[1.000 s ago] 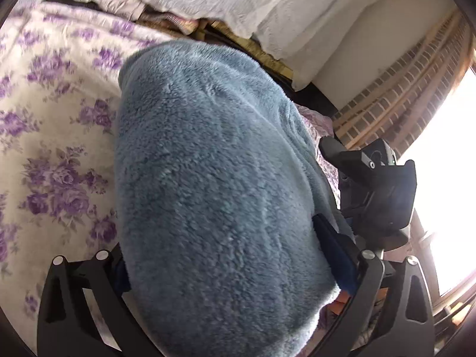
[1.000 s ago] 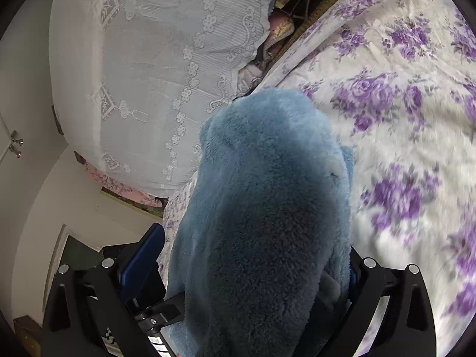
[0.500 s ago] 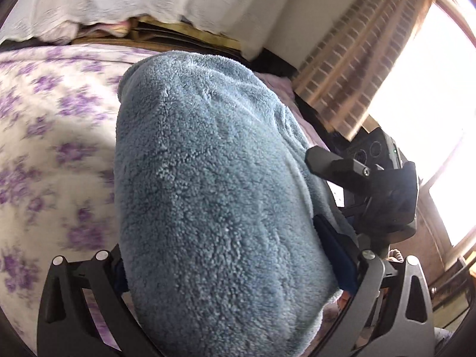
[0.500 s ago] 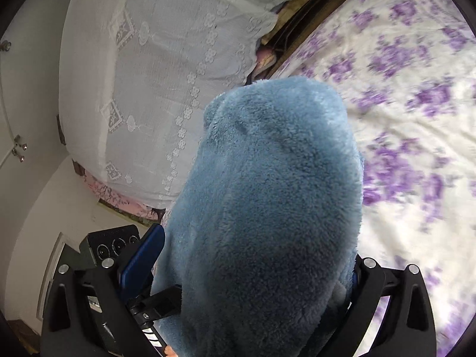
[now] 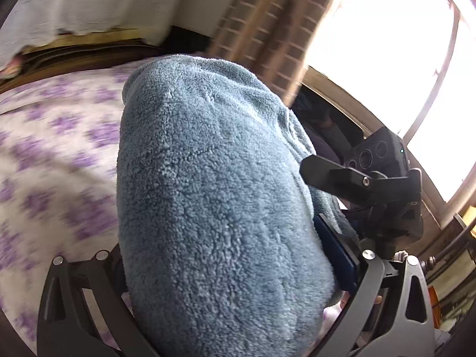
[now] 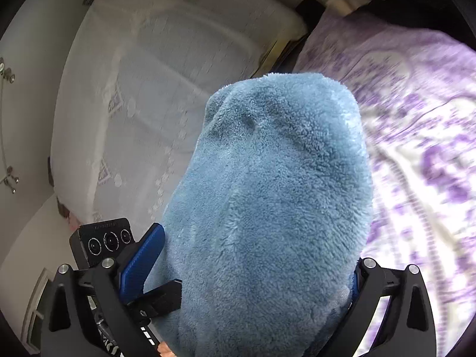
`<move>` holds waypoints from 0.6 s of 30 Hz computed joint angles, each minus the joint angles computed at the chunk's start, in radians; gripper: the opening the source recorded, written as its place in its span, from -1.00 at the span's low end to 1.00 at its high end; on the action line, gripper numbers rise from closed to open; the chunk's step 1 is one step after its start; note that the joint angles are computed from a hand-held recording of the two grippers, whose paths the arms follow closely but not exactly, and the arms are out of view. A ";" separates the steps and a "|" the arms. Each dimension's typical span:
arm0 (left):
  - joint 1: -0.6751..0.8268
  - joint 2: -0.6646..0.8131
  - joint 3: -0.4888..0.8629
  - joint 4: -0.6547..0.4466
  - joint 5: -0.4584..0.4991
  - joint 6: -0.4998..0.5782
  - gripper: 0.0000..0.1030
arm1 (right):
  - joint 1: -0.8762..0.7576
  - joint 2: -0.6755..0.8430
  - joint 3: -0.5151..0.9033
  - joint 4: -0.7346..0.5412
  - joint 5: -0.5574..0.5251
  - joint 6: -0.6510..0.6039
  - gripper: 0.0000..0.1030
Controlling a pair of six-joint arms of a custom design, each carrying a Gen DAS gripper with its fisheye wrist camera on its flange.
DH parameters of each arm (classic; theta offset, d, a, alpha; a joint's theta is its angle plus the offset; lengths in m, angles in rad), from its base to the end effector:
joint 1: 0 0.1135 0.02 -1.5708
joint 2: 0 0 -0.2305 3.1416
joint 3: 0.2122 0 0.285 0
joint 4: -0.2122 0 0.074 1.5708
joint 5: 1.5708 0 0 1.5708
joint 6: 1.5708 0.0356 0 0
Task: Fold small clothes
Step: 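Lift the bundle with both tools and carry it toward the window, then lower the bundle onto the bed by the window and open both tools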
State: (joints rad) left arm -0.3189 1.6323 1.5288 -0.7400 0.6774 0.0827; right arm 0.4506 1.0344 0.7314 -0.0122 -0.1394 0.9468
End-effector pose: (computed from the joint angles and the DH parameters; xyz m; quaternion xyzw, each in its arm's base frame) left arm 0.3587 -0.1419 0.2985 0.2916 0.8402 -0.3479 0.2966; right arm 0.2588 0.1307 0.2519 0.1586 0.7927 0.4200 0.4124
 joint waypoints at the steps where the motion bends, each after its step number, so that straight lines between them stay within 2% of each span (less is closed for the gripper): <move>1: -0.028 0.014 0.012 0.012 -0.007 -0.011 0.90 | -0.029 -0.058 -0.027 -0.031 -0.002 -0.003 0.93; 6: -0.150 0.120 0.106 0.058 -0.021 -0.060 0.91 | -0.176 -0.268 -0.110 -0.178 -0.044 -0.044 0.93; 9: -0.201 0.181 0.166 0.070 -0.028 -0.076 0.92 | -0.244 -0.317 -0.126 -0.218 -0.068 -0.065 0.93; 13: -0.257 0.280 0.276 0.066 -0.049 -0.089 0.92 | -0.320 -0.357 -0.158 -0.228 -0.102 -0.075 0.93; 17: -0.289 0.345 0.334 0.074 -0.056 -0.097 0.92 | -0.409 -0.399 -0.212 -0.213 -0.163 -0.077 0.93; 18: -0.295 0.360 0.345 0.075 -0.057 -0.098 0.92 | -0.397 -0.396 -0.215 -0.205 -0.147 -0.069 0.93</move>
State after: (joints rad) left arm -0.6141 1.9928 1.8740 -0.6649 0.6201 -0.0151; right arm 0.0534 0.6383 0.5161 -0.2177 -0.2864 0.8777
